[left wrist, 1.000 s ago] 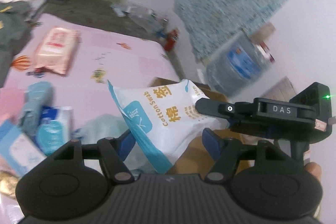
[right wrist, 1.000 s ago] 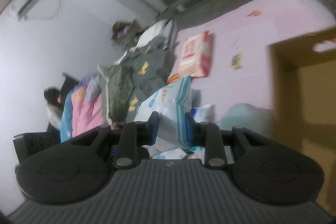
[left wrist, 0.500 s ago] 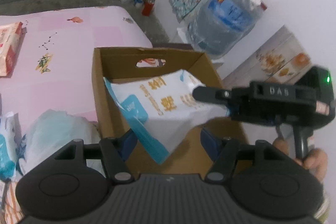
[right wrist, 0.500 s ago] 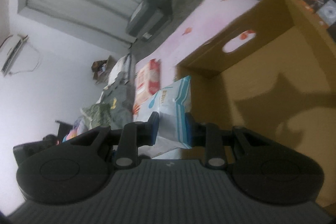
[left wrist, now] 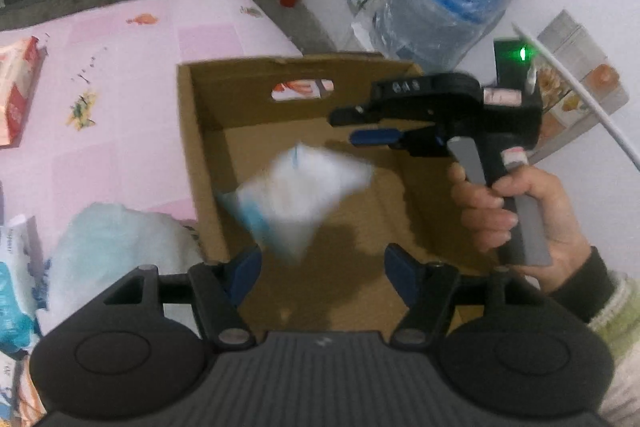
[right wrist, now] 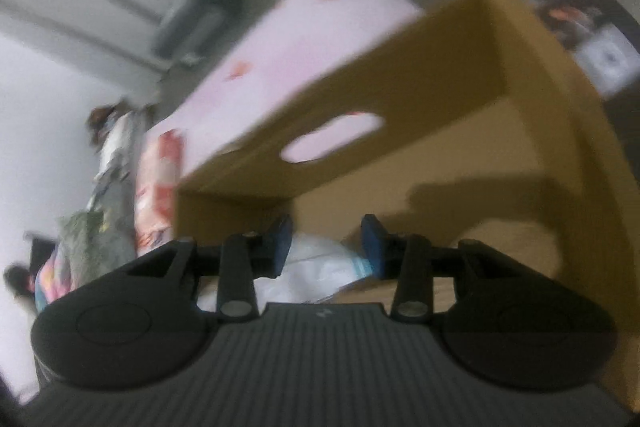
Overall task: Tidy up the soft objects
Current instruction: 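Lift the cotton swab bag with the right tool and carry it over the cardboard box, then lower the bag into the box and open the right tool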
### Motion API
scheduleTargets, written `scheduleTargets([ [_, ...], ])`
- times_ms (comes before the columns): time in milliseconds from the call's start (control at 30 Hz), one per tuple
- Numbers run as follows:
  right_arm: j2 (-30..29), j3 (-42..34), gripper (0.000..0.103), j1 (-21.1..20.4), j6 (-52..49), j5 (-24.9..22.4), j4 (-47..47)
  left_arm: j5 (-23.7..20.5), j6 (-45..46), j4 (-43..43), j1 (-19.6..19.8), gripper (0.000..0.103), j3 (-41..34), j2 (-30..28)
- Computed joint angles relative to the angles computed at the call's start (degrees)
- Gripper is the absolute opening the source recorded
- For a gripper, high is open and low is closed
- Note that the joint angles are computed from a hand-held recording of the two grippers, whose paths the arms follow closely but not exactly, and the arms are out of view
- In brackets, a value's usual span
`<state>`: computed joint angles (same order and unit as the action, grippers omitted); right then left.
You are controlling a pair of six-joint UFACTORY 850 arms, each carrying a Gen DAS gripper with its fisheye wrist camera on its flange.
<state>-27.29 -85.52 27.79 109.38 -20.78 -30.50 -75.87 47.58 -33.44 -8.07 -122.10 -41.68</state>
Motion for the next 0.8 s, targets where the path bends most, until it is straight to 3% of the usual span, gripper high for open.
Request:
scheduleTargets([
  [133,1.02,0.03,0.038,1.54,5.20,-4.59,-3.85,-0.40,1.45,-2.86,2.89,0.071,-1.14,0.26],
  [333,0.28,-2.82,0.043,3.67,-2.94,-9.67,10.88,4.43,4.08,-5.21,7.42,0.071,1.28,2.16],
  [567,-9.87,-13.04,0.041,4.03,-13.52,-15.04,21.77,8.04,5.18,-4.32,11.39,0.072,2.83,1.74],
  [633,-12.24,-16.52,0.037,4.08,-14.26,-16.09,19.38,9.35,5.40,-3.59,12.07,0.072,3.09,1.55],
  [800,-20.62,-31.33,0.035,4.31,-24.87,-26.44,13.68,10.58,5.41,-3.44,14.43,0.073,3.05,0.61],
])
